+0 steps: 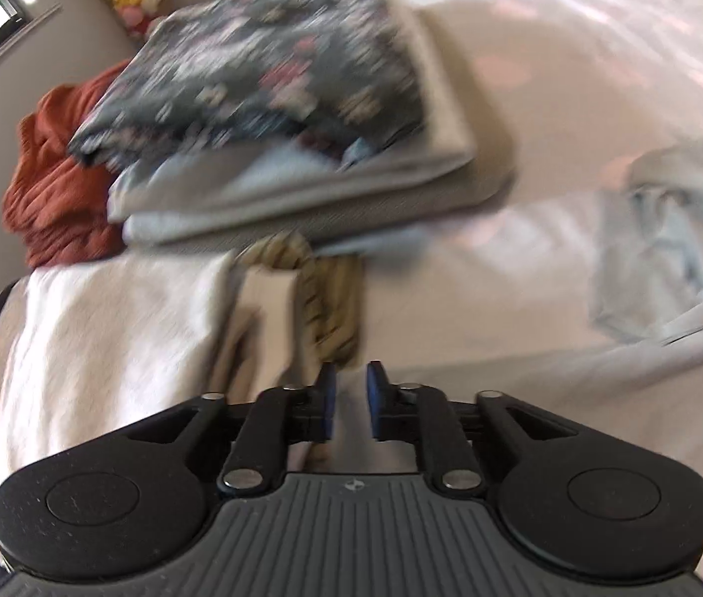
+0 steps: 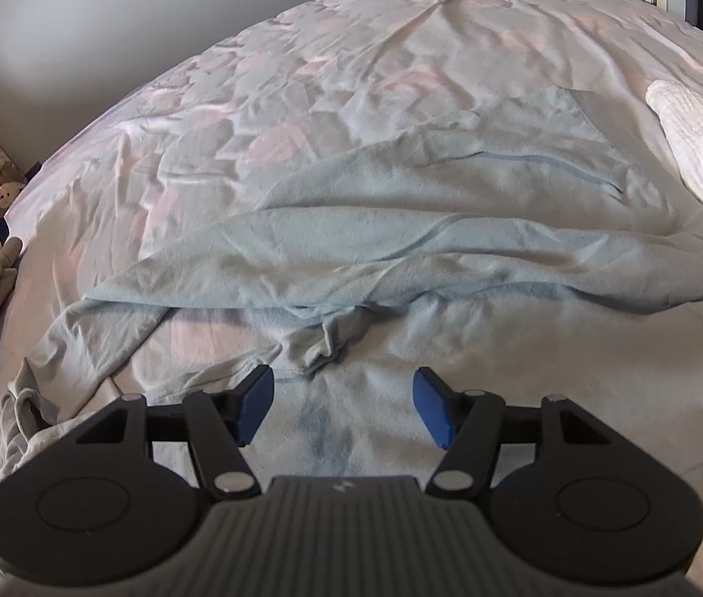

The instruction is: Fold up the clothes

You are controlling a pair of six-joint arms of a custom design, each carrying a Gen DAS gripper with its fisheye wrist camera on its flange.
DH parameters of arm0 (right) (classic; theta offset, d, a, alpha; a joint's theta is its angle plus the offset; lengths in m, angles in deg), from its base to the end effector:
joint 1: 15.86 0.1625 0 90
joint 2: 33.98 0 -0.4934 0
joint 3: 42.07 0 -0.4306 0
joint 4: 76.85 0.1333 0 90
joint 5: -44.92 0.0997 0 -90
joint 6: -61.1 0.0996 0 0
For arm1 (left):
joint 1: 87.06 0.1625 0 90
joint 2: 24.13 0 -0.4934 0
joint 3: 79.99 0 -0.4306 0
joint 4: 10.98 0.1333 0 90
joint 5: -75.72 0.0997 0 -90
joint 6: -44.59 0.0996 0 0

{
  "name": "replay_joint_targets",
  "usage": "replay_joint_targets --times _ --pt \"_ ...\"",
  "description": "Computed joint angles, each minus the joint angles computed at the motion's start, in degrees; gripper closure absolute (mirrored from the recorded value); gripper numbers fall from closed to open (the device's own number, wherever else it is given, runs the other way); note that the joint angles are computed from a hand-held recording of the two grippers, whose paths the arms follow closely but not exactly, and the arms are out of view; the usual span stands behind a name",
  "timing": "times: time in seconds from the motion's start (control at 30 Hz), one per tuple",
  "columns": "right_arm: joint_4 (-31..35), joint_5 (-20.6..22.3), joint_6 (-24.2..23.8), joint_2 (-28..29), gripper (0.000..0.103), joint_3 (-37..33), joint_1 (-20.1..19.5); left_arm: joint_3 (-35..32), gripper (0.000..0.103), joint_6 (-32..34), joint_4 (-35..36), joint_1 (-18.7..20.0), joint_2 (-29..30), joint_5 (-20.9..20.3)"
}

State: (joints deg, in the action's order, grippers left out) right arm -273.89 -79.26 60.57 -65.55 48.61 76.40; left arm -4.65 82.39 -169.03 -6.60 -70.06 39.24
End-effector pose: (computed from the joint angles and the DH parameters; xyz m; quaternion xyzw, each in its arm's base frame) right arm 0.1076 -0.7658 0.0701 -0.0981 -0.8761 0.3923 0.2626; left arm 0.0724 -0.8570 0.3216 0.2019 0.8315 -0.1827 0.4842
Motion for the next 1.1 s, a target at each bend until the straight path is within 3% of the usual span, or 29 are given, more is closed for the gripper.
replay_joint_targets --times 0.33,0.67,0.83,0.97,1.1 --pt "-0.61 0.21 -0.53 -0.09 0.038 0.20 0.17 -4.29 0.080 -4.77 7.82 -1.05 4.05 -11.84" --pt "-6.93 3.26 -1.83 -0.68 0.038 1.79 0.19 -7.95 0.071 0.34 4.38 -0.51 10.72 -14.14" --pt "-9.44 1.24 -8.41 -2.52 0.038 0.73 -0.43 -9.42 0.071 0.87 4.05 -0.30 11.84 -15.34" --pt "-6.65 -2.42 -13.32 -3.96 0.038 -3.67 -2.45 -10.59 0.071 0.65 4.46 -0.22 12.56 -16.08" --pt "-1.89 -3.47 -13.81 -5.01 0.038 -8.16 -5.17 -11.52 0.072 0.27 5.55 -0.29 12.97 -16.00"
